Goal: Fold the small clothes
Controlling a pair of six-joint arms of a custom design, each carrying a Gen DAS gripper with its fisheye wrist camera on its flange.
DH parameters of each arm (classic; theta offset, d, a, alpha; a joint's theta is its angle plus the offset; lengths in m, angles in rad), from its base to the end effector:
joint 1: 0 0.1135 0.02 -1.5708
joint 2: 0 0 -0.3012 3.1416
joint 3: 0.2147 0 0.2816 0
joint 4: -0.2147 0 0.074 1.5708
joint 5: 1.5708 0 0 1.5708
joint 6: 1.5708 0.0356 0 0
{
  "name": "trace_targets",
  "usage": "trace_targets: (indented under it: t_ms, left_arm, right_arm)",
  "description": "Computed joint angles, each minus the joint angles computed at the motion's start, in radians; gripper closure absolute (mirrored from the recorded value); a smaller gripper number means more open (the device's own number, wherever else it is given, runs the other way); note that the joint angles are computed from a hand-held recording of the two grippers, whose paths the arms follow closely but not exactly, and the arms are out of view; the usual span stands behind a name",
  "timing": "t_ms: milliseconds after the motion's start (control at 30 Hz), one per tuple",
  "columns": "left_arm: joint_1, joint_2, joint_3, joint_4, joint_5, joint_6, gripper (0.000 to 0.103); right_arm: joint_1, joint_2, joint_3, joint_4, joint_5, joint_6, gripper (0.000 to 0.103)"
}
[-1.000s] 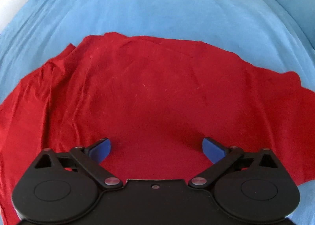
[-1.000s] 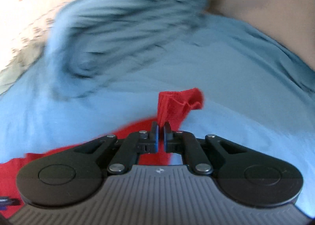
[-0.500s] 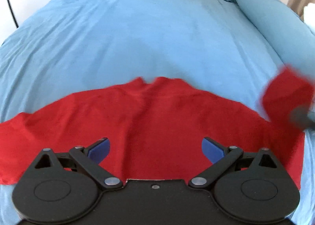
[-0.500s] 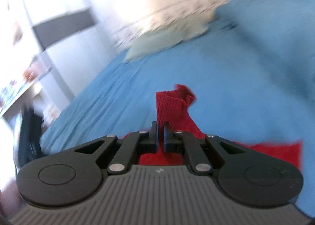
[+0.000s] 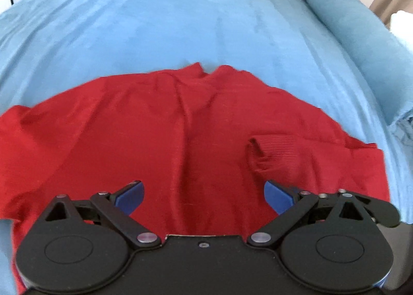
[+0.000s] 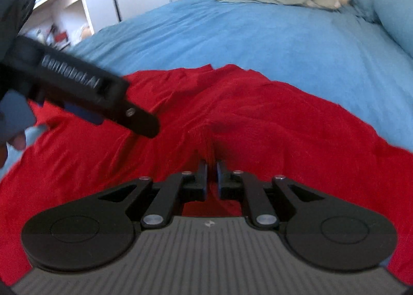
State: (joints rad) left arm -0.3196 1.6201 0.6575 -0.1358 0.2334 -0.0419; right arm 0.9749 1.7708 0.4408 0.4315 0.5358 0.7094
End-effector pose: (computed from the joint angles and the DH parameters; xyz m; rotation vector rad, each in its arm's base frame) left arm 0.2734 -0.0992 0.1261 0.4471 2.6510 -0.4262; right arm 0.1659 0.2123 0.0740 -0.0859 2.3138 0.1796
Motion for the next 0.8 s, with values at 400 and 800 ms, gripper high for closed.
trace_targets:
  t_ms: [400, 800]
  left_arm:
    - [-0.200, 0.044, 0.001, 0.040, 0.000, -0.139, 0.020]
    - [-0.307, 0.105, -0.028, 0.235, -0.207, -0.195, 0.099]
  right_arm:
    - [0.116, -0.343, -0.137, -0.335, 0.067, 0.122, 0.020]
    - [0.181, -0.358, -0.137, -0.399, 0.145, 0.303, 0.020]
